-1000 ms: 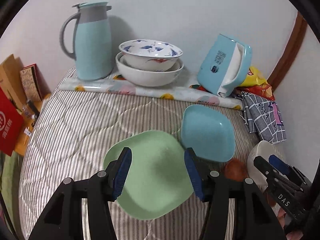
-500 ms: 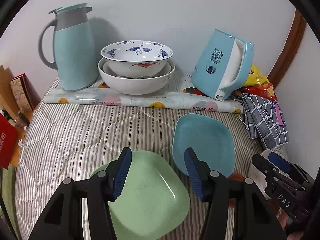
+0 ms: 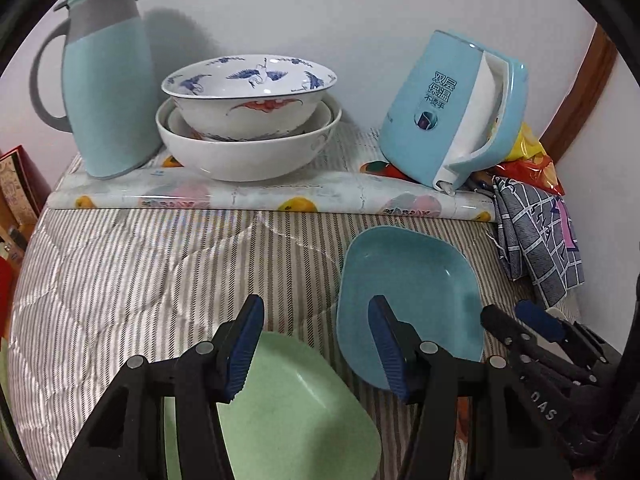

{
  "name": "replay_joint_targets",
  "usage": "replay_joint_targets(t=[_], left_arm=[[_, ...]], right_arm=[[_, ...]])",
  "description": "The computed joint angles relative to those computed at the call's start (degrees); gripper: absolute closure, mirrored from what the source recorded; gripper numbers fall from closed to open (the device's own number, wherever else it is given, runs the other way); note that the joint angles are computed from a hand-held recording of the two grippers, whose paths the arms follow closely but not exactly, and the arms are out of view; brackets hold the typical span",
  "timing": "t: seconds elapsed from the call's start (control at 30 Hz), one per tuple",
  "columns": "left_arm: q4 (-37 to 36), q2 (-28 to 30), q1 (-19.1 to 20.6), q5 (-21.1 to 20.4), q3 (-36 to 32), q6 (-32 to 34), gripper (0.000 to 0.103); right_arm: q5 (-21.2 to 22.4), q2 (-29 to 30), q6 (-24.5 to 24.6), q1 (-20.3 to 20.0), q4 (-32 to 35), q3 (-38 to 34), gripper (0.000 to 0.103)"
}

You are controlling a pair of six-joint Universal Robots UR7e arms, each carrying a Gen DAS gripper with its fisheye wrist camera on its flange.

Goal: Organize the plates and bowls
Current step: 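Move both tools to the rim of the light-blue square plate, then close both tools on the blue plate rim and lift it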

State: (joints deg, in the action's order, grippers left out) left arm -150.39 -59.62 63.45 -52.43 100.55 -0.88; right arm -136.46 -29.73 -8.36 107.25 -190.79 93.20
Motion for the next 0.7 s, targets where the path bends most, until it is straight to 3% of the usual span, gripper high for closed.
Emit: replay_joint_targets(t=[0.43,0.6,0.7], left_arm=[[3.5,4.8,1.9,-2.4,-4.8,0.7,0.057],[4.7,6.4,2.2,-1.9,-6.2,0.7,0.063],[5.6,7.2,2.4,-2.1,-6.7,0.6,0.071]], right_arm=[[-0.7,2.5,0.2,-1.6,4.4,-4.6,0.056],[-0.8,3.2,0.9,-2.4,6.8,-6.1,0.064],[-0.3,3.5,1.8,-2.8,9.1,-7.0,0.07]])
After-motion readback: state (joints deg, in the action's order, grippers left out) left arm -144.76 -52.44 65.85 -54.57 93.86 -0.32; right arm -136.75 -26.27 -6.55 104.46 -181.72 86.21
